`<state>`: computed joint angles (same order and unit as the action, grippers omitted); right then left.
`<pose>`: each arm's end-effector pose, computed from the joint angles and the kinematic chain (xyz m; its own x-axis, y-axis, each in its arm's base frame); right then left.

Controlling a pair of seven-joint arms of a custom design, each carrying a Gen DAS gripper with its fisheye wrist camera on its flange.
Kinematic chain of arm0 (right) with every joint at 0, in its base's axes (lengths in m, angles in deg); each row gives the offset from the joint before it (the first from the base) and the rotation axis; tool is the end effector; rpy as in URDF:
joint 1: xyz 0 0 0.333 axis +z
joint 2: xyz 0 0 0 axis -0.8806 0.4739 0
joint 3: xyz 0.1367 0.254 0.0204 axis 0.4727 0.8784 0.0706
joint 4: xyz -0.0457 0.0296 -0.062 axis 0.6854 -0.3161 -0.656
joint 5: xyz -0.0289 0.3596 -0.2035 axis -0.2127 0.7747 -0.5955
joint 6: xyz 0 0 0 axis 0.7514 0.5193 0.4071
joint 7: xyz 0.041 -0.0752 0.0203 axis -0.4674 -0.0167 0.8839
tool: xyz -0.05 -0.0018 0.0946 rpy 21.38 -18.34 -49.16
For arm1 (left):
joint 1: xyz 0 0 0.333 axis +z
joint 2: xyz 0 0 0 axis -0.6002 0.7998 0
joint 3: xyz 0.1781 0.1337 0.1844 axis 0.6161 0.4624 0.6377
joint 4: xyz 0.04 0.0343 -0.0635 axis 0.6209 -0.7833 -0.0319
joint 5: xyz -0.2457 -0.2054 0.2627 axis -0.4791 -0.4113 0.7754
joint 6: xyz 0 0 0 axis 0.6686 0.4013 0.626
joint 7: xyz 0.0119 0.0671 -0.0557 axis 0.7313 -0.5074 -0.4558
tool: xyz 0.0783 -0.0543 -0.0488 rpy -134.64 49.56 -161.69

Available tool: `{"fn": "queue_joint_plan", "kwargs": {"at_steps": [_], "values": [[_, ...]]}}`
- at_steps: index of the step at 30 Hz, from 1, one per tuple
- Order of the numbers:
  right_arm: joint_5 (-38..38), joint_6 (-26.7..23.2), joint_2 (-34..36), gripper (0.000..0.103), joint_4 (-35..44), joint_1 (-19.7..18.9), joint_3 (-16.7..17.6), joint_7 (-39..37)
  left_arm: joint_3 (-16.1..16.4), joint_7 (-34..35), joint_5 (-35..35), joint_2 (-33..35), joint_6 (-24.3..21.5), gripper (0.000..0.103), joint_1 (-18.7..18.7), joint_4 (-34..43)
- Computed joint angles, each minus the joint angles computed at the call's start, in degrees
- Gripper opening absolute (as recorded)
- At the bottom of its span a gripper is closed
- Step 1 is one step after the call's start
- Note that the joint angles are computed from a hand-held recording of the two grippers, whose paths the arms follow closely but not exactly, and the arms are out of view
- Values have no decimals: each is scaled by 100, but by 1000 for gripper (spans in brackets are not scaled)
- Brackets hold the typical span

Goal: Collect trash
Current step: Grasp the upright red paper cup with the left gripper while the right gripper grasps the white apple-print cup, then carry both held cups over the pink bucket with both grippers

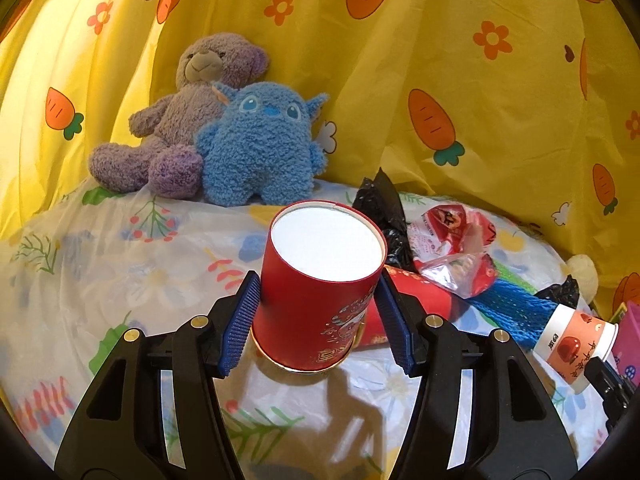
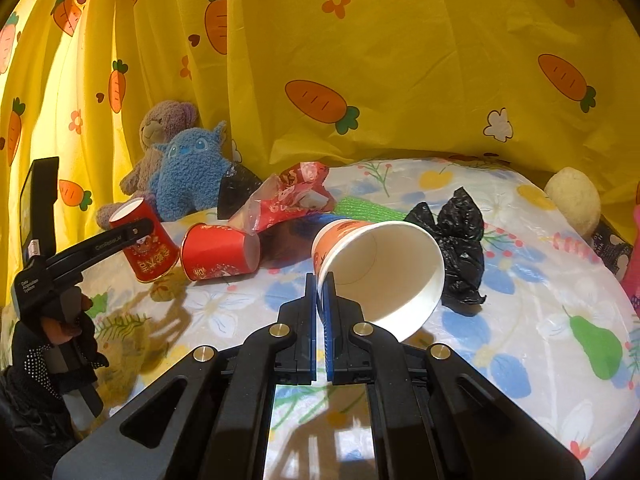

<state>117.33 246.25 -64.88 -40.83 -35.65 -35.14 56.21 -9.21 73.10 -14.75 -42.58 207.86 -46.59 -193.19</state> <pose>0.6271 0.3230 0.4628 0.4198 -0.8857 -0.1984 -0.4978 -0.0419 -0.8663 0.6280 -0.1995 0.4918 0.3726 -0.9202 0.1201 -0.4111 -0.2797 -0.8676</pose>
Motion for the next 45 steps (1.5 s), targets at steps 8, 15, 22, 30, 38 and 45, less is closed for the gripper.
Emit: {"fn": "queue_joint_plan", "kwargs": {"at_steps": [8, 15, 22, 30, 38, 45], "values": [[430, 436, -508, 4, -725, -574, 614, -467, -193, 19, 283, -50, 285, 57, -230, -58], [677, 729, -850, 4, -1191, -1033, 1047, -703, -226, 322, 265, 274, 500, 57, -516, 283], [688, 860, -1120, 4, -1547, -1089, 979, -620, -171, 731, 109, 652, 564, 57, -829, 716], [493, 1034, -1306, 4, -1806, -1045, 738, -286, -62, 1188, -83, 1027, 666, 57, -1122, 1202], [80, 1177, -1455, 4, -2027, -1095, 563, 184, 38, 1663, -354, 1397, 744, 57, -1364, 1706], [62, 1259, -1545, 4, -2150, -961, 270, 286, 117, 2198, -711, 1819, 834, 57, -1570, 2286]]}}
